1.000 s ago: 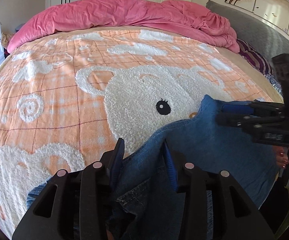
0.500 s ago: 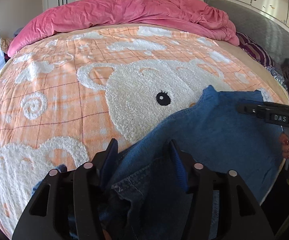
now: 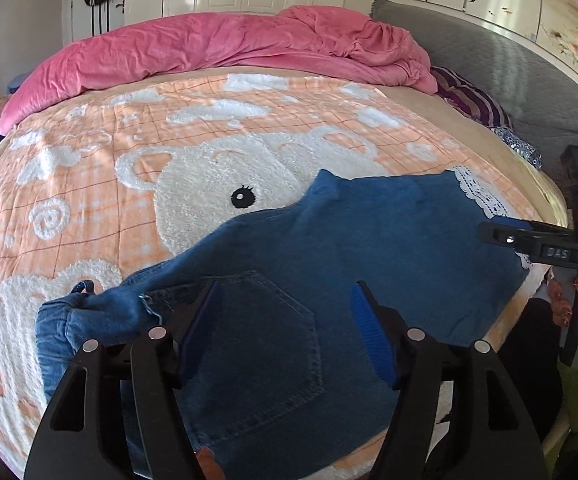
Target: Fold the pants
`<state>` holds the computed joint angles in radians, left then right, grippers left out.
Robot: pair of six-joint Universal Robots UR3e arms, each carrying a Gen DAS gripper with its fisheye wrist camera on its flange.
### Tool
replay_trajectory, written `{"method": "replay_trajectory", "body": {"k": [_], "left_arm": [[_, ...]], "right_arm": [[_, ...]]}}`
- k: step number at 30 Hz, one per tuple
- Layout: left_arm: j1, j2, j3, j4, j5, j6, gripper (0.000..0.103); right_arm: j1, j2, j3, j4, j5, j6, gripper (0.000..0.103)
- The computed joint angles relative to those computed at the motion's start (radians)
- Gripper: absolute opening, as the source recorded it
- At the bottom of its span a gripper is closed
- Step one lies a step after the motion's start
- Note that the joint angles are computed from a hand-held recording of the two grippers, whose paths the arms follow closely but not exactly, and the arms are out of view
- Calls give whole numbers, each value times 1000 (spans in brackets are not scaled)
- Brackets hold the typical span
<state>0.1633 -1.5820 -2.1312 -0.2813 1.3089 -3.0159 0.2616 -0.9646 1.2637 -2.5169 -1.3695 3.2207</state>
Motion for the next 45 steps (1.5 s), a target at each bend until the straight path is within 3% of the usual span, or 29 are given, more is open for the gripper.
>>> {"method": "replay_trajectory", "body": {"k": [3, 5, 11, 13, 15, 19, 29, 38, 45], "left_arm": [[-20, 31, -25, 40, 38, -19, 71], [-16, 57, -37, 38, 14, -9, 80], [-6, -86, 1, 1, 87, -33, 80], [16, -125, -18, 48, 79, -9, 80], [15, -136, -33, 86, 82, -2, 80], [10, -89, -31, 48, 83, -21, 80], [-58, 59, 17, -66, 94, -33, 97], [-234, -103, 287, -140, 161, -33, 98], [-352, -403, 717, -321, 170, -19, 99]], "right_arm": [[-9, 58, -58, 84, -36, 33, 78], [-16, 57, -22, 42, -19, 41, 80], [-9, 57, -8, 18, -25, 38, 84], [-9, 61, -13, 17, -25, 39, 84], [-6, 63, -18, 19, -31, 42, 84], [-5, 7, 41, -22, -35, 66, 85], [25, -173, 230, -182, -221, 50, 90], [1, -240, 340, -280, -247, 36, 93], [-69, -276, 431, -321, -204, 79, 93]]}}
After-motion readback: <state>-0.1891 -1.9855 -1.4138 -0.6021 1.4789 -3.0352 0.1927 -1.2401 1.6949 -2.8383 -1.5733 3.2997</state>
